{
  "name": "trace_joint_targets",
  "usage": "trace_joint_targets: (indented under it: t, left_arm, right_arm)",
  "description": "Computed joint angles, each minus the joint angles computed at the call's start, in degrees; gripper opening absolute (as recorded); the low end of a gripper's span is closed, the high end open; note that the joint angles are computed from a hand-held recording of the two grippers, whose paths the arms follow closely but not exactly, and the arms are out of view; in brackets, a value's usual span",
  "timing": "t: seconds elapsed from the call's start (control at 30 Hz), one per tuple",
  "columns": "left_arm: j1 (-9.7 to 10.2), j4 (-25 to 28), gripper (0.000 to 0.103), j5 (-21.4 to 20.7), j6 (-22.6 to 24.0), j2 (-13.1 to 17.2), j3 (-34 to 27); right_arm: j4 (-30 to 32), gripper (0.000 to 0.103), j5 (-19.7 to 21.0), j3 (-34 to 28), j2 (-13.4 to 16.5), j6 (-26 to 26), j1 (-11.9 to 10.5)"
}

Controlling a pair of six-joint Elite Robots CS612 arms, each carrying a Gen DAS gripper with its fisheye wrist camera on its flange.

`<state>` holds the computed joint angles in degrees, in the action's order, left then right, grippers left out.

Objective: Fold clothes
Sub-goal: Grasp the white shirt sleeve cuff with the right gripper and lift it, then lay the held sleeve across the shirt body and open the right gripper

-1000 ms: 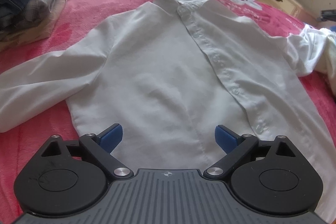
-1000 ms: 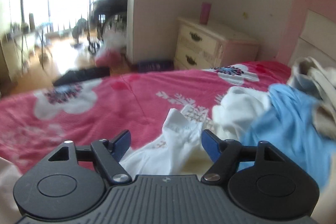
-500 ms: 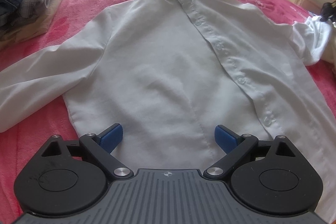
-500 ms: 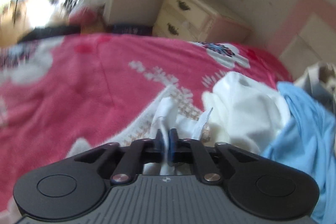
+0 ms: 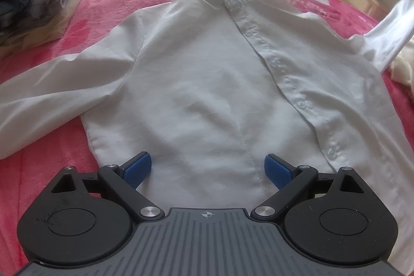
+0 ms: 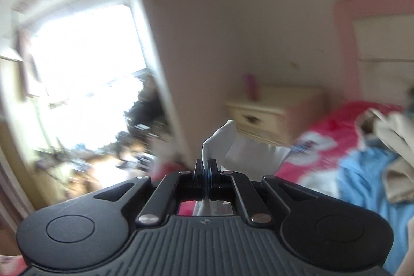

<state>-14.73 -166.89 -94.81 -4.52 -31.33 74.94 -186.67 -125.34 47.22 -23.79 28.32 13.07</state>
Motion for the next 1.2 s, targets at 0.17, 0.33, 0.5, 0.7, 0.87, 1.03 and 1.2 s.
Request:
trace_joint_targets:
  t: [0.17,0.33,0.5,0.7,0.87,1.03,1.2]
  left_arm:
    - [0.68,-1.12,0.094,-0.89,-1.74,-0.41,0.66]
    - [1.91,-2.45,0.094,0.57,-4.12,-1.5,1.84]
    - [3.43,-5.06,0.094,5.38,-5.46,-2.7,3.26]
    - [4.78,-7.42,0.094,11.86,-7.1,-3.49,4.4]
    - [5.1,-8.35,0.094,9.91,-6.37,-3.7,4.86]
    - [4.82,-9.39,0.094,4.13,-4.5,-3.38,4.51]
    - [4.18,-9.15,0.094,-1.77,1.12,-2.63,3.18]
  right_arm:
    - [-9.42,0.003,13.65,0.95,-1.24,-8.42,2.2]
    - [-11.72,0.003,29.25,-0.18,-0.63,-14.17,4.69]
    - [-10.49,0.003,41.0,-2.21,1.75,-17.47,7.4]
    - [5.83,0.045,49.21,0.87,3.11,-19.23,10.51]
    - [17.03,0.049,50.31,6.94,0.76,-27.89,12.28]
    - [16.36,0.053,49.51,12.99,-3.32,-24.33,12.08]
    - [13.64,0.053,45.16,17.01,-5.44,-14.68,11.9]
